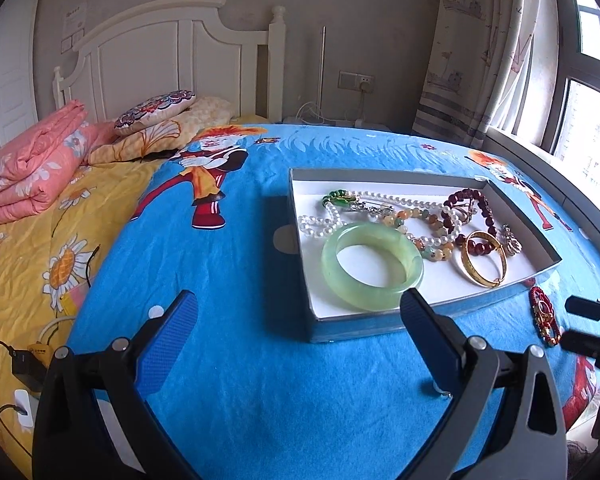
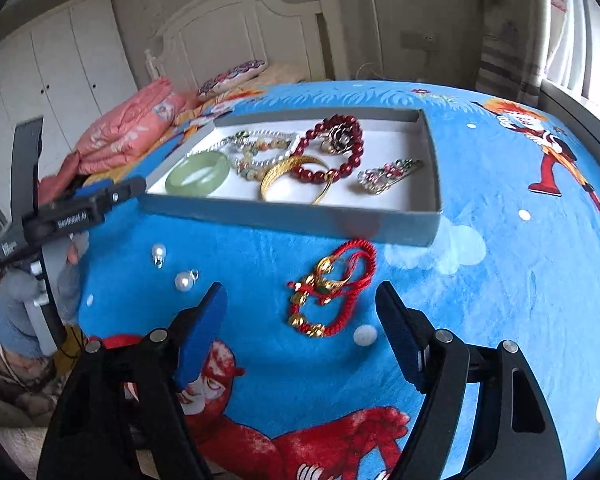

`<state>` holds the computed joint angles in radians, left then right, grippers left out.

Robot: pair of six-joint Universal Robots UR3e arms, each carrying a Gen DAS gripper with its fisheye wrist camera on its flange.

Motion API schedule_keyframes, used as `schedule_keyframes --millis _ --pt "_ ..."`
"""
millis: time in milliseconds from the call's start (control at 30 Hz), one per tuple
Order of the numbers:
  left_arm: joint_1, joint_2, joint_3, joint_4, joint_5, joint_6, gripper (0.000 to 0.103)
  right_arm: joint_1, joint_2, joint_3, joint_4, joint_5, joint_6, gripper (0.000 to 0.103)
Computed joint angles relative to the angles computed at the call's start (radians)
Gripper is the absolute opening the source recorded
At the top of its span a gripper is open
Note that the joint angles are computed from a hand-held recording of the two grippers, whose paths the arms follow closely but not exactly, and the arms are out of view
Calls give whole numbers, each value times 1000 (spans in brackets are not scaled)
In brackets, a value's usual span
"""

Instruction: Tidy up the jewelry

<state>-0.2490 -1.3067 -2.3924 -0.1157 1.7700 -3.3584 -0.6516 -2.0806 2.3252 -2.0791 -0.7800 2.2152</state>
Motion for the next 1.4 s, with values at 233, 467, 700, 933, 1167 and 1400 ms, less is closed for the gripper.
schedule_keyframes --millis 233,467,700,933,1167,1400 --pt "14 10 -13 11 -19 7 100 120 219 -59 -338 -149 240 47" --pt "14 15 -17 14 -22 6 100 173 228 -22 -452 -246 226 33" --pt "28 15 -13 6 -45 7 100 130 177 -20 -337 -208 143 33" --pt "37 25 -20 4 -57 9 100 201 181 -10 -403 -262 154 33" --pt "50 34 -26 -1 -74 9 100 3 79 -90 36 -11 -14 33" --pt "61 34 -31 3 -88 9 100 103 0 -17 -90 -90 -28 30"
